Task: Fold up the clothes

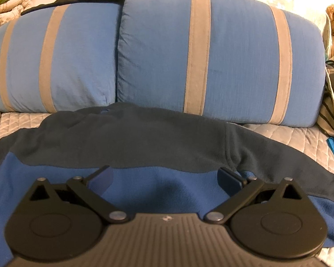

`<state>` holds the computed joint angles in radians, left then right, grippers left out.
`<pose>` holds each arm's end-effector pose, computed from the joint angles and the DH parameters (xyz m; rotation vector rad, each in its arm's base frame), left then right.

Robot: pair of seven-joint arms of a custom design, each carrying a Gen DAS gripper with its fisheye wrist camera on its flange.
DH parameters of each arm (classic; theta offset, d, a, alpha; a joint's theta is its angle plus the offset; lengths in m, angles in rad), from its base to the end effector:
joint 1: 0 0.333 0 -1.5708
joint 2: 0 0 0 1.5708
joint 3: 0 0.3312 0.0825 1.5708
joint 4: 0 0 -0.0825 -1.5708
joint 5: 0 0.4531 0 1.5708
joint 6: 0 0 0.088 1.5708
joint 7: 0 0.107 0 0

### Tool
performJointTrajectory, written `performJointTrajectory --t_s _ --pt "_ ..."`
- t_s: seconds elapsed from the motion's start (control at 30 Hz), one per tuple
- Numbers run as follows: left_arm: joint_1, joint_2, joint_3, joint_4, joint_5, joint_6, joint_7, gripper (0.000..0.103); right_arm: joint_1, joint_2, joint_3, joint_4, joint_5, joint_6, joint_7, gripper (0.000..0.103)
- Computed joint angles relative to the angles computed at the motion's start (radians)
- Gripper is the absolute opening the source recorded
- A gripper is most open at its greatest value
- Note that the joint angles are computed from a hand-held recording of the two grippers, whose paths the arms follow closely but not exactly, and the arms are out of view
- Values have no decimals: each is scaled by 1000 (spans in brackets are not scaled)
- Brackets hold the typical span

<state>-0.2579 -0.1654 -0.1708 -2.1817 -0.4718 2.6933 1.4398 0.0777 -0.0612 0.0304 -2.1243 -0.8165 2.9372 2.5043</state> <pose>0.5556 -0.2417 0.5199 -2.0940 1.9907 -1.1058 0.6205 0.1149 0.5080 -1.5811 1.7368 -0.8747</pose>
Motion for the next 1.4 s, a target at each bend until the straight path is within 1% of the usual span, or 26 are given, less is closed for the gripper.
performJointTrajectory --t_s 0.07,0.2,0.27,0.33,0.43,0.47,0.5,0.53,0.57,0.63,0.7,0.8,0.87,0.9,0.93,0.97,1.0,1.07,1.13,1.23,1.33,1.4 --pt "10 -10 -5 1 28 -16 -43 16 2 1 -2 -1 18 3 -14 103" --pt "59 -21 -36 9 252 -40 -172 15 1 1 -3 -2 30 4 -15 103" --pt "64 -8 -31 27 286 -45 -195 15 1 1 -2 -2 35 2 -14 103" --pt "58 2 -17 41 260 -56 -191 15 1 0 -3 -4 42 1 -16 103" --pt "59 16 -21 56 281 -75 -213 16 0 -2 -2 -7 46 5 -16 103" --pt "60 17 -23 56 291 -77 -224 19 -1 -3 -2 -9 48 8 -17 103" --pt "60 18 -25 56 301 -79 -234 20 -2 -4 -2 -10 50 11 -18 103" --pt "61 12 -25 54 308 -85 -240 25 -4 -5 -2 -12 44 17 -11 103" --pt "61 6 -25 52 314 -91 -246 36 -7 -6 -1 -13 37 22 -1 103" --pt "67 -24 -28 39 348 -97 -271 43 -16 -9 3 -14 2 36 45 103" --pt "71 -64 -27 26 373 -97 -277 43 -26 -12 5 -16 -29 54 87 103" --pt "81 -140 -21 3 406 -77 -283 46 -40 -21 7 -17 -59 81 132 103" --pt "89 -186 -18 -2 428 -54 -274 53 -45 -32 9 -12 -49 77 127 103" --pt "96 -204 -21 -1 445 -44 -275 55 -46 -40 10 -10 -37 73 112 103" --pt "110 -222 -30 0 471 -28 -287 62 -46 -49 9 -8 -21 71 91 103" --pt "124 -237 -39 2 497 -10 -299 69 -41 -58 4 -6 21 65 41 103" --pt "138 -249 -47 10 524 1 -312 71 -30 -67 -5 -4 83 59 -30 103" --pt "157 -253 -61 43 568 7 -324 72 -13 -87 -23 2 205 48 -171 103" --pt "169 -245 -70 93 603 -8 -328 72 -1 -106 -43 16 311 32 -295 103" --pt "177 -220 -80 169 648 -16 -328 73 -10 -124 -60 62 418 -4 -413 103" --pt "172 -171 -84 264 679 -29 -312 74 -47 -121 -58 136 466 -53 -478 103" --pt "170 -136 -90 323 706 -23 -302 74 -86 -109 -45 190 430 -67 -483 103"
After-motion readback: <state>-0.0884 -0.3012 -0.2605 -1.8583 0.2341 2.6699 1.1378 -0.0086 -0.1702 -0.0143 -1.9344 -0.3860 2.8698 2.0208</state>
